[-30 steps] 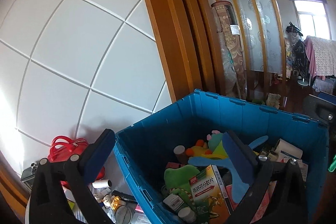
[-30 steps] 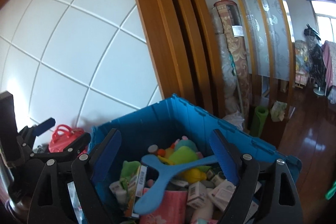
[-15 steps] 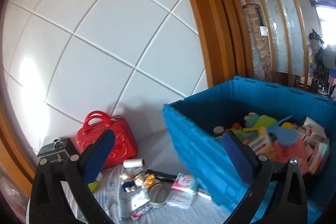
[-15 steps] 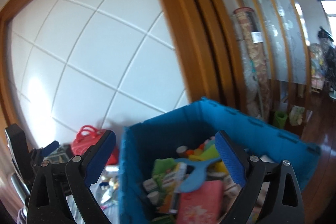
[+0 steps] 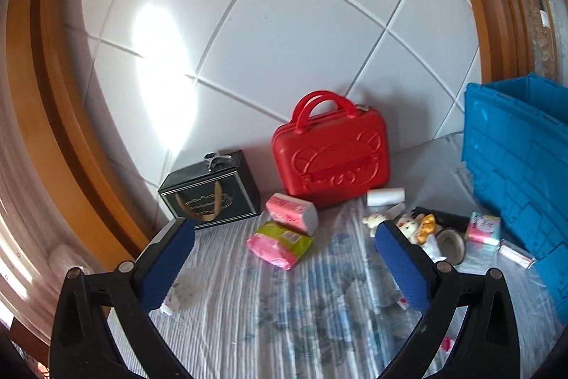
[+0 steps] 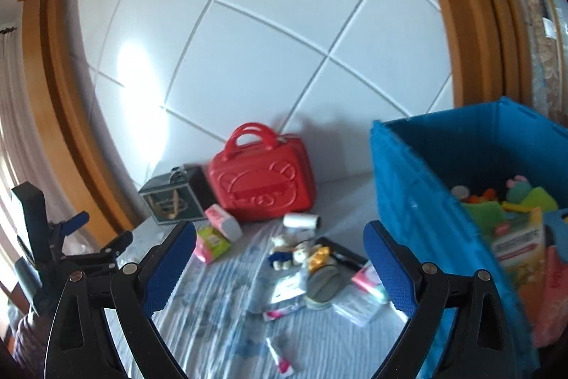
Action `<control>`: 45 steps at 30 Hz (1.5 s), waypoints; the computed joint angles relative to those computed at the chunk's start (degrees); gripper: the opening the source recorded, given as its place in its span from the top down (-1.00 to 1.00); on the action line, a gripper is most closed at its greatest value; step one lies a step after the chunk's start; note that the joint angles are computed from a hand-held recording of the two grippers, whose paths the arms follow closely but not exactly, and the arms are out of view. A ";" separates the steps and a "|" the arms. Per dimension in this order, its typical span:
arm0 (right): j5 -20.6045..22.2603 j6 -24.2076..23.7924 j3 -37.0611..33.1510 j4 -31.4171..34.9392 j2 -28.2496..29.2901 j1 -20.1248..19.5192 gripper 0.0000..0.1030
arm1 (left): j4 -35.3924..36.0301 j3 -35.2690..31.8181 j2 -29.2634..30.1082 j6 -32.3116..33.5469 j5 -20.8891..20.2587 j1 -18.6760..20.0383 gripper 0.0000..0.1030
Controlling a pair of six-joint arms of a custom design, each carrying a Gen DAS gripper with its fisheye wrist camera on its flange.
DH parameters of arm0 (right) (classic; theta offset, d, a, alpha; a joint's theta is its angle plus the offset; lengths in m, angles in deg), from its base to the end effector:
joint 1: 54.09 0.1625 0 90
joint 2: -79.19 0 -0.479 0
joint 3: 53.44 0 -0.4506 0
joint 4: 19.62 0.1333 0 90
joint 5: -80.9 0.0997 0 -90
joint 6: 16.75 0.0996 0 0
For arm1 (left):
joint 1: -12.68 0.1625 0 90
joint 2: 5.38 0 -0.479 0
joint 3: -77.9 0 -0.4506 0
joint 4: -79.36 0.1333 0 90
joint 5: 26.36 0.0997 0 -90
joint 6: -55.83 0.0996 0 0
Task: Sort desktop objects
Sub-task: 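Move both grippers to the pink packs and grasp the tissue pack with the right, then grasp the pink-green wipes pack with the left gripper while the right holds the tissue pack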
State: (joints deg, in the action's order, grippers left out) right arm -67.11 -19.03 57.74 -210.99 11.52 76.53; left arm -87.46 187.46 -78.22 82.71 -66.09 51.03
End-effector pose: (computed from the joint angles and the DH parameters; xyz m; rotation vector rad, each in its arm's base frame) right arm 0.4319 -0.4286 0.3517 0.1667 -2.1600 1.4585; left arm -0.3558 -0.5492 0.3663 1.1166 1.9698 -1.0201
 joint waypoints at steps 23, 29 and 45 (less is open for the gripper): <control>20.07 -21.83 -59.01 49.21 42.38 -21.41 -0.86 | 14.88 -16.12 15.85 -10.47 2.98 19.45 -1.00; 17.56 -19.08 -75.64 62.26 52.66 -23.86 -0.01 | 19.01 -23.67 22.18 -11.84 2.10 21.74 -1.00; 31.43 -9.13 -31.26 31.50 22.38 -25.18 0.04 | 37.92 -45.63 37.95 -35.37 -4.26 25.89 -1.00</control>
State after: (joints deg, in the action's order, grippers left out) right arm -35.67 -28.15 26.48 -179.50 33.90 51.34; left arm -49.54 141.83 -40.27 47.34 -70.36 76.92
